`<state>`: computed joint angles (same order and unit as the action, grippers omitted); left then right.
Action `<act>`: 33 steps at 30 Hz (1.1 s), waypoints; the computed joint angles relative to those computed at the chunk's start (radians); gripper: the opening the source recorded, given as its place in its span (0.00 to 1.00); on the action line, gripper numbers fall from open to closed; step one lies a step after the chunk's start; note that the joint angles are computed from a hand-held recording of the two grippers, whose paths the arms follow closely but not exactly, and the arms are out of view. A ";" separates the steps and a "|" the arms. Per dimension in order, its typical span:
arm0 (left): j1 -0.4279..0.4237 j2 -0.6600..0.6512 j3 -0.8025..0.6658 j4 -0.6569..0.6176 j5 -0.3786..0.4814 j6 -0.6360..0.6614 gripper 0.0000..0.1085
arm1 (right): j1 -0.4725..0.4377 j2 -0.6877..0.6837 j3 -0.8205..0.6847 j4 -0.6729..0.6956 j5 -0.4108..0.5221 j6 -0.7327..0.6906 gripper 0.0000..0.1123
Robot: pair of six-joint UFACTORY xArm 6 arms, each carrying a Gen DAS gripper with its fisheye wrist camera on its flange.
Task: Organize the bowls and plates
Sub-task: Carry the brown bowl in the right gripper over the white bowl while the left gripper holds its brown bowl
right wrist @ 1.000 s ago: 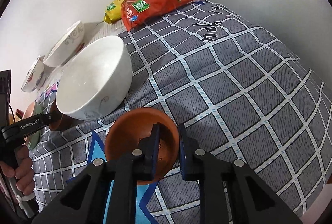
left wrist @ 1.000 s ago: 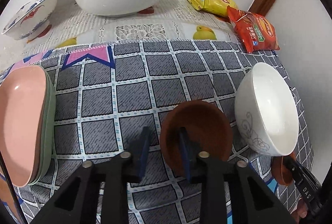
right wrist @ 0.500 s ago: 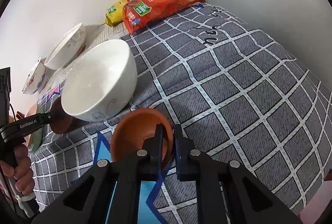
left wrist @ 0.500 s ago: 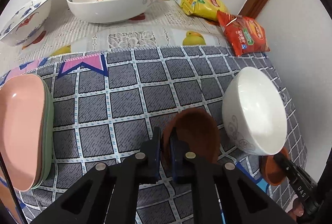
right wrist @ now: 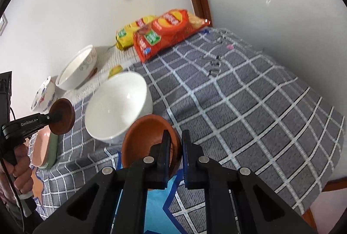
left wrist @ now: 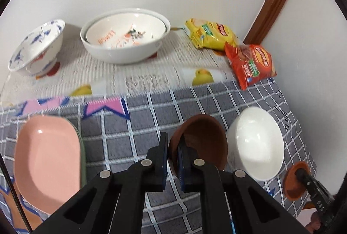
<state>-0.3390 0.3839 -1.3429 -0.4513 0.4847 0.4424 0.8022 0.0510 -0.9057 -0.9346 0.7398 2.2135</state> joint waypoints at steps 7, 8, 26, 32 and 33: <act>-0.008 0.031 -0.060 0.030 0.006 0.023 0.08 | 0.001 -0.018 -0.037 -0.021 0.073 -0.001 0.09; -0.010 0.036 -0.066 0.028 0.008 0.032 0.08 | 0.001 -0.013 -0.047 -0.020 0.079 -0.005 0.09; 0.014 0.144 -0.155 0.006 0.037 0.100 0.08 | -0.020 0.150 -0.251 0.053 0.095 -0.123 0.09; 0.015 0.163 -0.174 0.014 0.055 0.092 0.08 | -0.046 0.196 -0.300 0.063 0.068 -0.164 0.09; 0.016 0.164 -0.175 0.015 0.056 0.091 0.08 | -0.048 0.200 -0.302 0.062 0.063 -0.162 0.09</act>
